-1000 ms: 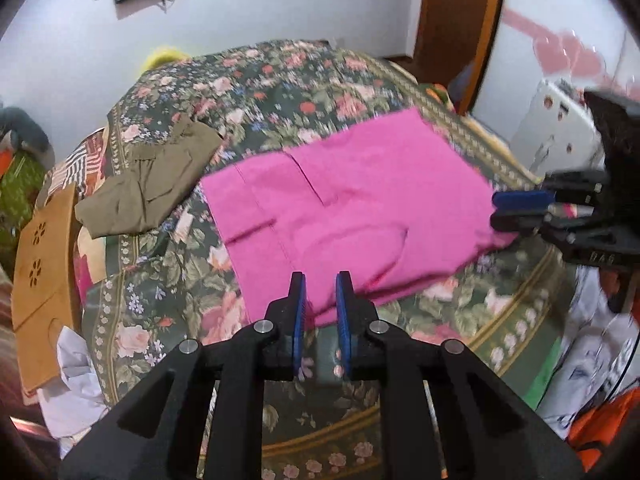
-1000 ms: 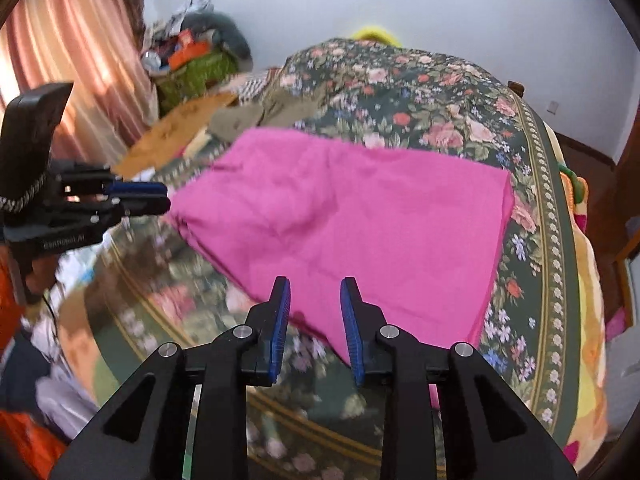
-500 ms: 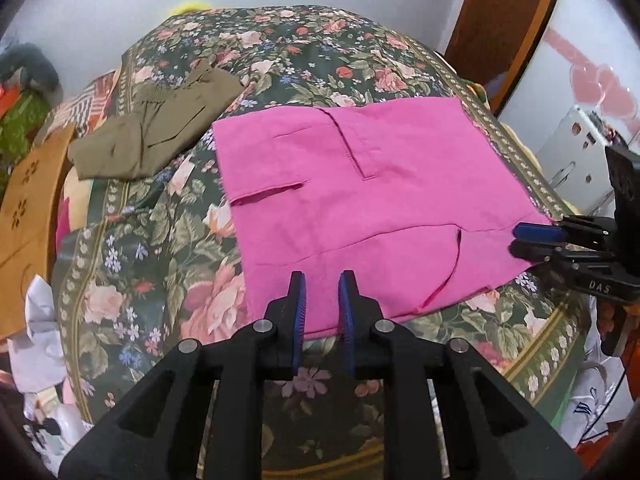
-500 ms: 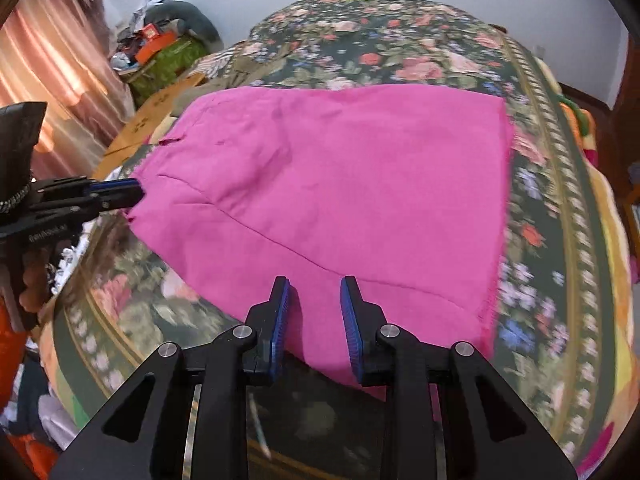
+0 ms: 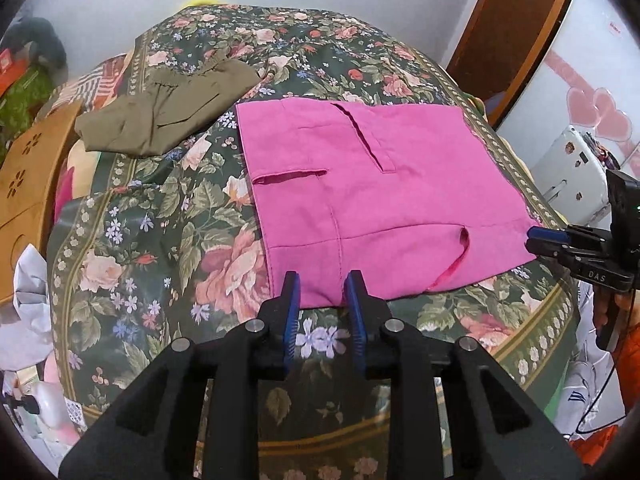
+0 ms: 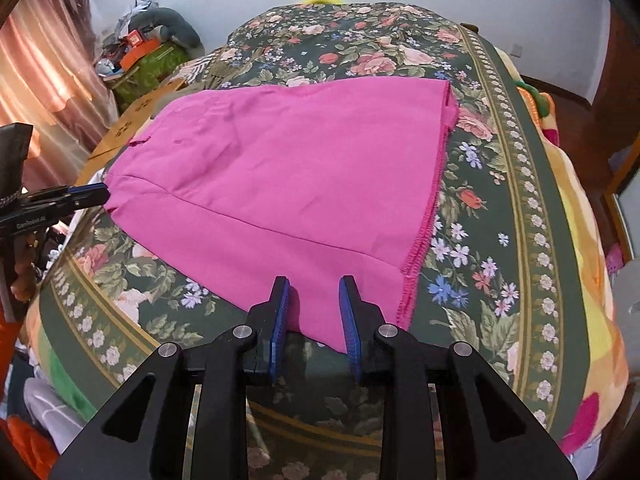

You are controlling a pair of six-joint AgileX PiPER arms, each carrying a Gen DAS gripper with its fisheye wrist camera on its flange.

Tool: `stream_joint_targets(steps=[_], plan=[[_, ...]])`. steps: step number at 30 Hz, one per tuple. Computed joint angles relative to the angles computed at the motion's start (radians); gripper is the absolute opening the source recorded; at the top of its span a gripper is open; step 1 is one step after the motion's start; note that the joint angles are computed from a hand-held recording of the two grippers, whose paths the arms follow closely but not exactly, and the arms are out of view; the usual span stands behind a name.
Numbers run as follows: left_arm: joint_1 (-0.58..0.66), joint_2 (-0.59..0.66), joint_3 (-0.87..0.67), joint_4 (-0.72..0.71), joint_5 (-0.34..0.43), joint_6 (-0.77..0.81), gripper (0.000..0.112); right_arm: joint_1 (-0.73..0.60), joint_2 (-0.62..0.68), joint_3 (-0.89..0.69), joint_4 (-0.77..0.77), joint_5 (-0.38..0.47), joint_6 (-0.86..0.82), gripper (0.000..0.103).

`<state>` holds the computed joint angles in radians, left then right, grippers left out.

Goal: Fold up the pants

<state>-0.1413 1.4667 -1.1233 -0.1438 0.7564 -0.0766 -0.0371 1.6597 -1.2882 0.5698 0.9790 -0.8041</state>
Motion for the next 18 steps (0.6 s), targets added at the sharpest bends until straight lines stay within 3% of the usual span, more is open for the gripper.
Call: stream_joint_targets(steps=[2, 6, 8, 9, 10, 11, 15, 18], plan=[[0.009, -0.003, -0.017, -0.007, 0.034, 0.007, 0.026, -0.014, 0.005, -0.019, -0.009, 0.025, 0.018, 0.023], [-0.007, -0.003, -0.080, 0.139, 0.081, -0.096, 0.026, -0.031, 0.005, -0.065, -0.046, 0.053, 0.061, 0.023], [0.033, 0.017, -0.132, 0.111, 0.094, -0.067, 0.026, -0.046, 0.018, -0.105, -0.041, 0.063, 0.066, 0.024], [0.050, 0.035, -0.165, 0.105, 0.099, -0.063, 0.026, -0.050, 0.027, -0.127, -0.039, 0.063, 0.071, 0.031], [0.062, 0.063, -0.210, 0.117, 0.108, -0.073, 0.027, -0.054, 0.038, -0.152, -0.036, 0.060, 0.076, 0.041], [0.069, 0.087, -0.245, 0.130, 0.115, -0.083, 0.027, -0.055, 0.050, -0.179, -0.034, 0.046, 0.083, 0.045], [0.105, 0.239, -0.439, 0.111, 0.158, -0.074, 0.029, -0.050, 0.135, -0.320, -0.020, 0.028, 0.114, 0.045], [0.131, 0.385, -0.621, 0.067, 0.231, -0.074, 0.031, -0.032, 0.242, -0.475, -0.038, 0.033, 0.182, 0.046]])
